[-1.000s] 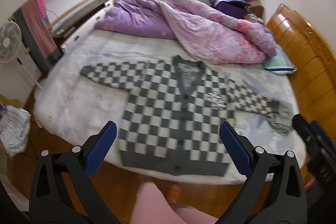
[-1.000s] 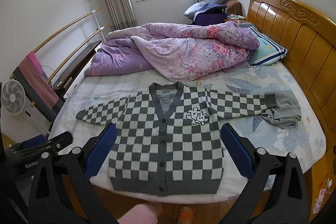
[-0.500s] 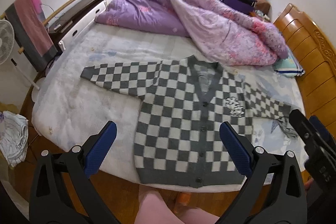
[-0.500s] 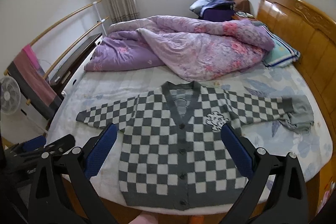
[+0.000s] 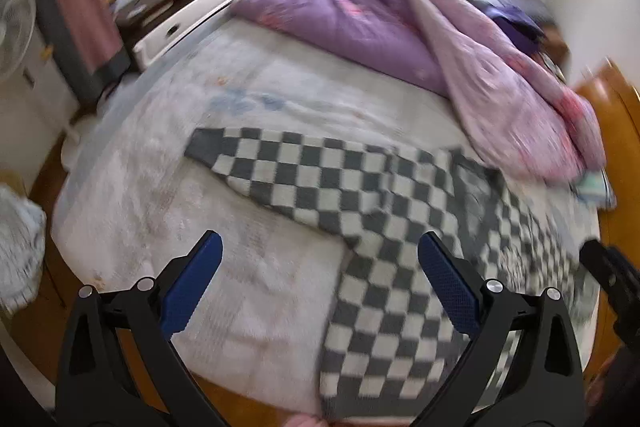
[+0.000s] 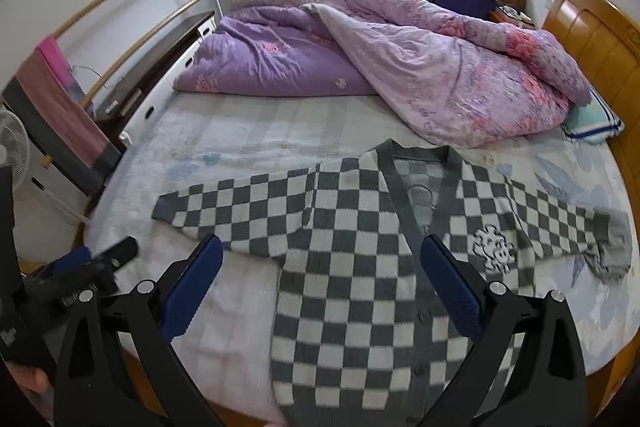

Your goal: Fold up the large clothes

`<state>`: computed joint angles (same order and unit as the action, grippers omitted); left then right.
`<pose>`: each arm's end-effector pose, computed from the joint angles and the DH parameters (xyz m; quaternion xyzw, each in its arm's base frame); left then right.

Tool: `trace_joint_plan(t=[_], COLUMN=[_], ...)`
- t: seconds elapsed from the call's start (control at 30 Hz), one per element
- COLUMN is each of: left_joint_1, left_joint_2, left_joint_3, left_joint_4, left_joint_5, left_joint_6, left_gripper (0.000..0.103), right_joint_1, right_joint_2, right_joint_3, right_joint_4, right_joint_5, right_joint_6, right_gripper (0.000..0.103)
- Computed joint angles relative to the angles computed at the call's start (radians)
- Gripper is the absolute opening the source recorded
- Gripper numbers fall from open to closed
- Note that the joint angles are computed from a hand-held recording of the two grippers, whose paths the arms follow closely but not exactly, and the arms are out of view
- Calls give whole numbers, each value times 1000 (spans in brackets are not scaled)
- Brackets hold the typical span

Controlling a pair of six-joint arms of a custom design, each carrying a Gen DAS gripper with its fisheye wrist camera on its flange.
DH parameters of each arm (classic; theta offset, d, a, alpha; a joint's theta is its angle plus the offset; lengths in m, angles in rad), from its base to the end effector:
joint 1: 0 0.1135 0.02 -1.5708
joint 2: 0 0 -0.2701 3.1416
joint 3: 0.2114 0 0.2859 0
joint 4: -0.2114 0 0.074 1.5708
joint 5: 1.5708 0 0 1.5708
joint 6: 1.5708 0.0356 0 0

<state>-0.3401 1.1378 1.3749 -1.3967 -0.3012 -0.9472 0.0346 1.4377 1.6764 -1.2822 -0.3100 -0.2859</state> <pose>0.1991 -0.0592 0.3836 -0.3185 0.9145 -0.0036 0.2496 0.2953 0.0211 0.4123 -0.1919 0.9352 0.1156 0.2741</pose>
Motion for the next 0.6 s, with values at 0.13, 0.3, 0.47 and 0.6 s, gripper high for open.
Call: trace_joint_plan(t=[0.13, 0.3, 0.47, 0.6], left_joint_1=[310, 580, 774, 897], left_joint_2=[-38, 27, 226, 374], left_joint_3=[-190, -369, -453, -486], left_joint_4=[204, 449, 641, 811], left_joint_5=[138, 294, 376, 425], left_joint_6=[175, 343, 384, 393], left_gripper=[98, 98, 98, 98], right_joint_1=[106, 195, 250, 282], right_joint_2=[84, 214, 337, 426], right_joint_3=[-47, -93, -77, -53], right_joint_4=[100, 227, 272, 277], right_joint_5=[79, 175, 219, 239], right_joint_6=[86, 151, 183, 181], right_gripper=[95, 94, 90, 84])
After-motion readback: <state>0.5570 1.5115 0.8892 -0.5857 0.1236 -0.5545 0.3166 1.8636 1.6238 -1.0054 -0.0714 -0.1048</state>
